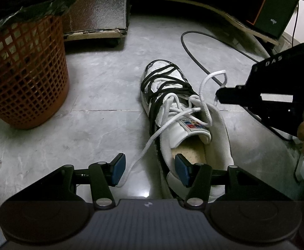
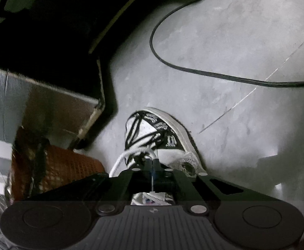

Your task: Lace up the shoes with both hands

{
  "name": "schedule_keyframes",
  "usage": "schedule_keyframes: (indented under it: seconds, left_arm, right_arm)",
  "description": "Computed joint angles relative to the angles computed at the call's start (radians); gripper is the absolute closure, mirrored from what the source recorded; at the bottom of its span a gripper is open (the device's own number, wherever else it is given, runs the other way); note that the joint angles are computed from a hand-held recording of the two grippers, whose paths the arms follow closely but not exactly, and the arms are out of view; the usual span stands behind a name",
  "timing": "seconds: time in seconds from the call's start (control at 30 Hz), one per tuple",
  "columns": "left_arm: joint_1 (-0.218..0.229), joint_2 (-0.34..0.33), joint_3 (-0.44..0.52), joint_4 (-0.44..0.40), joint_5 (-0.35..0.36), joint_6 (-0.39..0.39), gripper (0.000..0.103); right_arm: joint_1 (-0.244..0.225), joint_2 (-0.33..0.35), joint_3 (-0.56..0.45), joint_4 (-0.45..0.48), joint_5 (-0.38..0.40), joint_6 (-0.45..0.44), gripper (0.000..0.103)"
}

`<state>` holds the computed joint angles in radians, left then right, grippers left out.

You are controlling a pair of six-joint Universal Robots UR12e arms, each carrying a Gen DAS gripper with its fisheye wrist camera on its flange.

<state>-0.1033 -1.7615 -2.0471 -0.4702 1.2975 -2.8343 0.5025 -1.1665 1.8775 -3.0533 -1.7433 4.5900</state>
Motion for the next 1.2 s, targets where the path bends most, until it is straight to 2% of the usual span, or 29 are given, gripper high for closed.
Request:
schedule_keyframes:
  seconds: [0.4,0.5,0.63,0.77,1.0,1.2]
  left_arm:
    - [0.004,0.0,-0.004,0.019,-0.012,0.0,0.047]
    - [0.005,0.001,-0.007,0.036,-0.016,-0.004,0.047]
    - [0.007,0.002,-0.01,0.054,-0.025,-0.004,0.047]
    - [0.011,0.004,-0.015,0.075,-0.052,0.004,0.047]
    - [0.009,0.006,-0.019,0.116,-0.113,0.055,0.047]
    - [0.0,-0.004,-0.008,0.108,-0.175,0.15,0.048]
  right_arm:
    - [0.005,-0.001,-0.004,0.004,0.012,-0.017,0.103]
    - [0.004,-0.005,0.0,-0.001,0.019,0.007,0.096]
    - [0.01,-0.011,0.009,-0.002,-0.025,0.038,0.086]
    - [0.007,-0.003,0.01,-0.037,-0.03,0.04,0.083]
    - [0.001,0.01,0.0,-0.037,-0.02,0.005,0.079]
    - [-0.004,0.021,-0.002,-0.057,-0.023,-0.004,0.08]
